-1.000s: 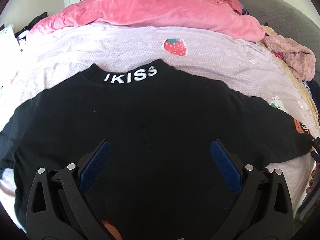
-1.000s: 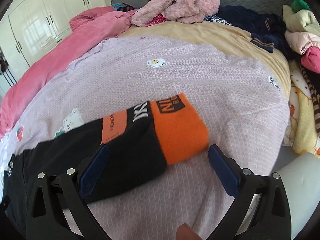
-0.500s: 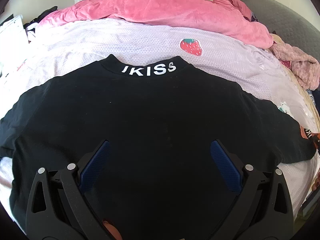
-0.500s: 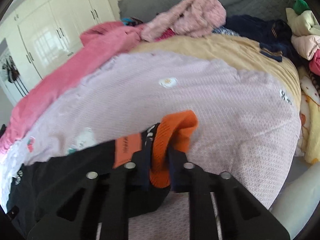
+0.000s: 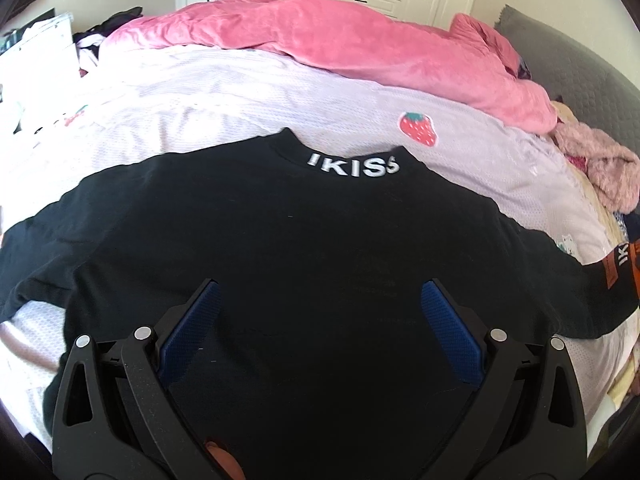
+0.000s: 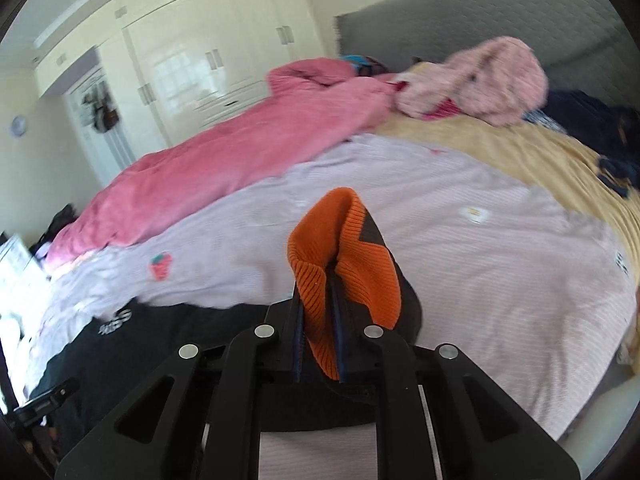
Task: Fold small clothes
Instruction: 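Lift the cuff with the right gripper, lay it across the shirt body, release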
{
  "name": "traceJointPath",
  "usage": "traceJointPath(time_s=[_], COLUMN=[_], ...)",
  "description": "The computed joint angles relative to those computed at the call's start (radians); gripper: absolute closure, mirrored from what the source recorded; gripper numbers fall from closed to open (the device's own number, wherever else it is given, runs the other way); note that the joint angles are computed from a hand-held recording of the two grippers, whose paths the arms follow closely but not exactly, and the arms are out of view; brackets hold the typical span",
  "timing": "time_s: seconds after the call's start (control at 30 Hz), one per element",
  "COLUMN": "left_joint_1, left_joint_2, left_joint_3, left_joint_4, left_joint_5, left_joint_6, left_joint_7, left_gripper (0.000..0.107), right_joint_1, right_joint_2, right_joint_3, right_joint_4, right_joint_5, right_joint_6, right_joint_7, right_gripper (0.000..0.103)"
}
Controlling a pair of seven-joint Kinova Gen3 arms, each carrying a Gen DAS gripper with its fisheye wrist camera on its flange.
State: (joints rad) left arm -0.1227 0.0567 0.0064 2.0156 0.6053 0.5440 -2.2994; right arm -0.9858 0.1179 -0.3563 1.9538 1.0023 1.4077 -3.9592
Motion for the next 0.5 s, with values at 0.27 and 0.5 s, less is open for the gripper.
traceJointPath(time_s=[0.27,0.5], left_joint_1=[-0.049,-0.103], left_joint_2=[-0.023,0.002], left_joint_3=[-0.039,-0.061], left_joint_4=[0.025,0.023], left_joint_5=[0.099,0.183], left_joint_6=[-0.011,-0.007], left_joint_7=[-0.135,-0.231], left_gripper=[0.014,0.014], right_joint_1=[-0.001,-0.031], right_joint_2=[0.079,0.164], right_joint_3=[0.038,0.096], right_joint_4=[-0.155,-0.280], right_joint_5=[0.065,0.074], right_joint_6=[-0.087,-0.156], right_joint_7=[0.173,0.290], right_gripper=[0.092,0.092])
